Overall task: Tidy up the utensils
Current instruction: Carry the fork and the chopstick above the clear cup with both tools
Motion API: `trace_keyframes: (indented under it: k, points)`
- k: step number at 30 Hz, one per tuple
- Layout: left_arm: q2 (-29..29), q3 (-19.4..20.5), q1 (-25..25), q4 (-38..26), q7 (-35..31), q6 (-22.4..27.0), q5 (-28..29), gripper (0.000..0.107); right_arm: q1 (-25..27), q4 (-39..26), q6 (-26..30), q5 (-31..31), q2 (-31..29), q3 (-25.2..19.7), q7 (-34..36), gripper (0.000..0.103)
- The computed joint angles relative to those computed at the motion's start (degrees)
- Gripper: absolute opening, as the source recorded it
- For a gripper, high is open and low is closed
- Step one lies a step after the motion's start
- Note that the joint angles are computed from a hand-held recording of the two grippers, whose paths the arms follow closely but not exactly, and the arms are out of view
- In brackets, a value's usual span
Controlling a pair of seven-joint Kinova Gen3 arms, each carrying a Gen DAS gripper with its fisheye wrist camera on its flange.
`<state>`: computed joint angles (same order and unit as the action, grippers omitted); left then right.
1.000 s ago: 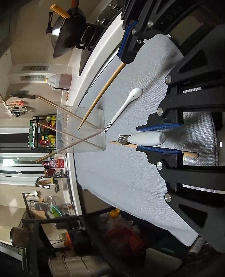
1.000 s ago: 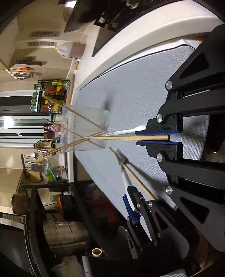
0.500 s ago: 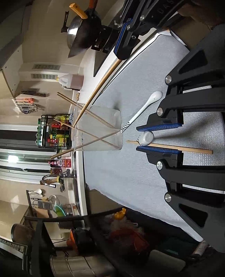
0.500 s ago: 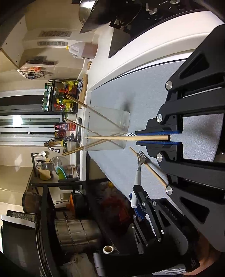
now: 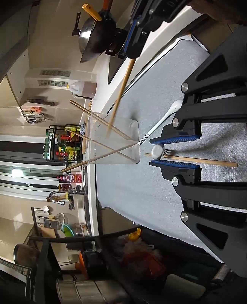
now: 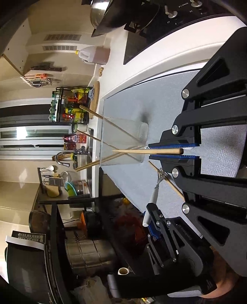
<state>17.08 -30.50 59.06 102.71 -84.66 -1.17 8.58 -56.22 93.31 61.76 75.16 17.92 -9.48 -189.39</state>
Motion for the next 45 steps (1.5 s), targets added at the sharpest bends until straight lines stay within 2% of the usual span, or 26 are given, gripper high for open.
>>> trace_keyframes:
  k: [6, 12, 18, 23, 26, 30, 37, 45]
  points:
    - [-0.22, 1.69, -1.58, -0.23, -0.48, -0.11, -0.11, 0.017, -0.27, 0.10, 1.29, 1.81, -0.48, -0.08, -0.83, 0.006]
    - [-0.60, 7.21, -7.13, -3.34, -0.26, 1.63, -2.32, 0.017, 0.36, -1.66, 1.11, 2.11, -0.80, -0.09, 1.41, 0.006]
    - [-0.57, 14.99, -14.87, -7.83, 2.11, 4.52, -6.21, 0.016, 1.46, -4.97, 0.83, 1.05, -0.86, 0.54, 5.45, 0.006]
    - [-0.76, 25.18, -24.14, -11.68, 2.20, 8.33, -8.25, 0.015, 2.74, -8.15, 0.20, -1.96, -1.41, 0.99, 9.96, 0.006]
    - [-0.59, 29.63, -28.11, -13.99, 2.31, 10.77, -9.27, 0.014, 3.91, -10.07, -0.66, -5.01, -1.67, 1.34, 12.33, 0.006]
    - [-0.33, 31.11, -29.31, -15.79, 4.53, 12.72, -11.95, 0.014, 5.00, -12.99, -0.72, -9.30, -1.31, 2.15, 16.14, 0.006]
    - [0.32, 35.64, -33.14, -19.53, 4.10, 18.05, -12.70, 0.014, 6.01, -17.24, -0.21, -14.84, -0.29, 3.78, 21.31, 0.006]
    - [3.64, 38.19, -35.31, -31.44, 1.20, 32.53, -11.63, 0.014, 6.66, -23.12, 0.06, -18.43, 0.75, 5.62, 26.89, 0.006]
